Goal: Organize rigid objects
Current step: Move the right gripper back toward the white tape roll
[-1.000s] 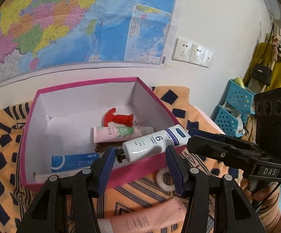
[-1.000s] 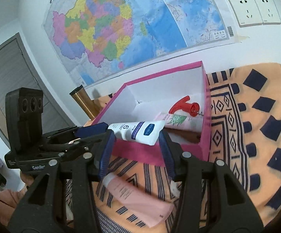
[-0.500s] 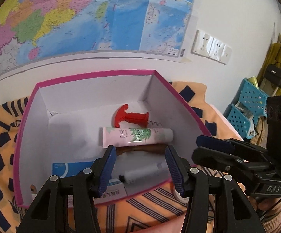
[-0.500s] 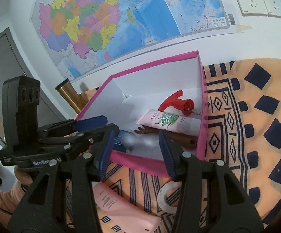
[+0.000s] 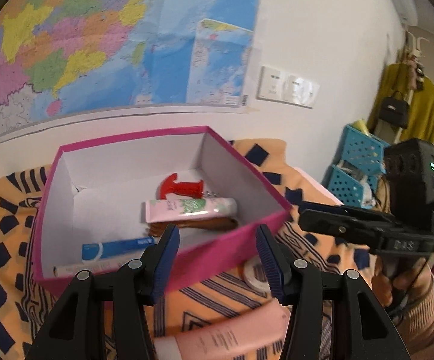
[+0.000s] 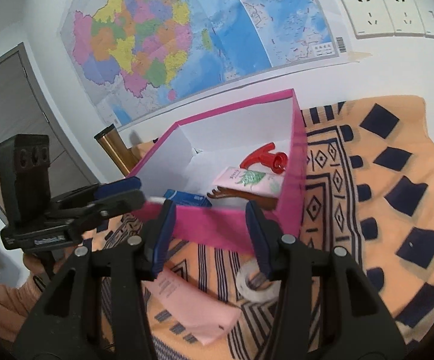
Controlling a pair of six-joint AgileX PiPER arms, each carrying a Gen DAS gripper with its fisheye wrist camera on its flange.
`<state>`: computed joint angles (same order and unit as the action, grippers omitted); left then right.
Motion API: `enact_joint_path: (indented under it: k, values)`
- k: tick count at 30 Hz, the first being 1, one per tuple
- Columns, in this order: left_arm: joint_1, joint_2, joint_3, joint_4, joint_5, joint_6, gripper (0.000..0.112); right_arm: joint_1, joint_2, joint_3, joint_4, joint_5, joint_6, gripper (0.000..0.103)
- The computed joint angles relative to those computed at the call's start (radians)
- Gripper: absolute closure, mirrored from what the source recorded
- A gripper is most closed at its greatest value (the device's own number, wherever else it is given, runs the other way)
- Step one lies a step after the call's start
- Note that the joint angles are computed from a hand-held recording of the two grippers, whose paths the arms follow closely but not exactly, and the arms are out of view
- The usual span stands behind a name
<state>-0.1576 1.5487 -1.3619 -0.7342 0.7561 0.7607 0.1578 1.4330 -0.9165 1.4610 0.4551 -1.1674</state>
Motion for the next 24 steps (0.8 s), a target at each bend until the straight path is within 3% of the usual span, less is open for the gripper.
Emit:
enact_joint_path:
  k: [9, 24]
  values:
    - [-0.051, 0.000, 0.106, 0.015, -0.003, -0.009, 0.058, 0.011, 0.033, 0.048, -0.147, -0.040, 0.111, 0.052]
    - [-0.104, 0.067, 0.110, 0.104, -0.011, -0.115, 0.058, 0.020, 0.160, 0.020, -0.333, -0.086, 0.289, 0.052]
